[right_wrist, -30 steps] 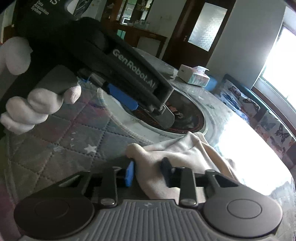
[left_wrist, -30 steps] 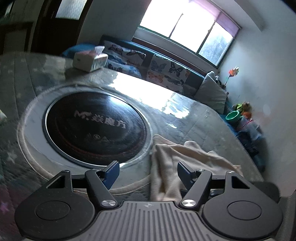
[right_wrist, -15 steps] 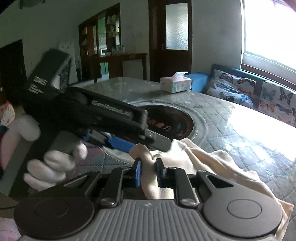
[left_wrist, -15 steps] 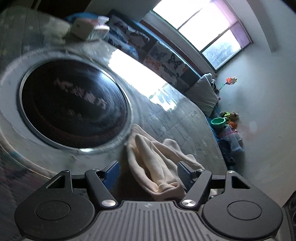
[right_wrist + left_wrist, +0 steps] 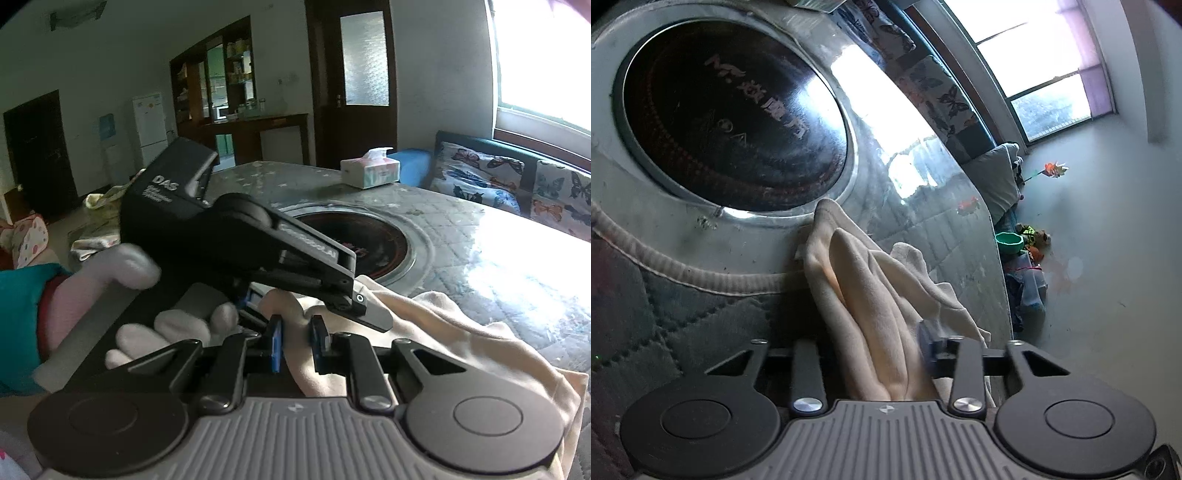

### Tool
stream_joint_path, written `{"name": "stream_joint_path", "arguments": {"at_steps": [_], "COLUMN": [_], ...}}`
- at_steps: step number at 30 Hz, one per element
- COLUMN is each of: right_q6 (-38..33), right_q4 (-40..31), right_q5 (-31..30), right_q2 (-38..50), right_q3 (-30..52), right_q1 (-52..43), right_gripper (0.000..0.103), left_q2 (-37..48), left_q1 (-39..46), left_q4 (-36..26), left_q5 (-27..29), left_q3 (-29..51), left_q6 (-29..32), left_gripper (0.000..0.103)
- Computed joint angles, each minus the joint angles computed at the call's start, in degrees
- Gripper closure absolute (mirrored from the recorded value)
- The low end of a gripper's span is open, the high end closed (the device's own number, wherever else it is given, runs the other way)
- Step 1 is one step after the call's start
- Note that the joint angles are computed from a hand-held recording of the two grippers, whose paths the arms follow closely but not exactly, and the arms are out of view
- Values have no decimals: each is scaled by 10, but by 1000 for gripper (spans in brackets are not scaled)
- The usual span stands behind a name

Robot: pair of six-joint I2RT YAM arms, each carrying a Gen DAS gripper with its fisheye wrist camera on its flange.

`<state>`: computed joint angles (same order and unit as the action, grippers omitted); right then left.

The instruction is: Fold clothes

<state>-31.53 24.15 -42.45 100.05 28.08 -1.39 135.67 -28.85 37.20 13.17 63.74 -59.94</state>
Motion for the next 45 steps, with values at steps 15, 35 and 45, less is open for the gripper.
{"name": "stream_joint_path", "arguments": {"at_steps": [15, 35, 45], "right_q6": [-32, 110, 141], "right_q4": [-87, -47, -49], "right_q5": [-35, 71, 70], "right_q2": [8, 197, 234], "right_q3": [39, 225, 256], "right_q1": [-89, -211, -207], "right_gripper": [81, 53, 49], "left_q2": [-1, -14, -15], "left_q1": [-10, -38, -42], "left_q4": [-31, -105, -125], "left_q5": [-28, -82, -93], "left_q3": [9, 41, 52], "left_q6": [23, 53, 69], "left_gripper": [83, 83, 83]}}
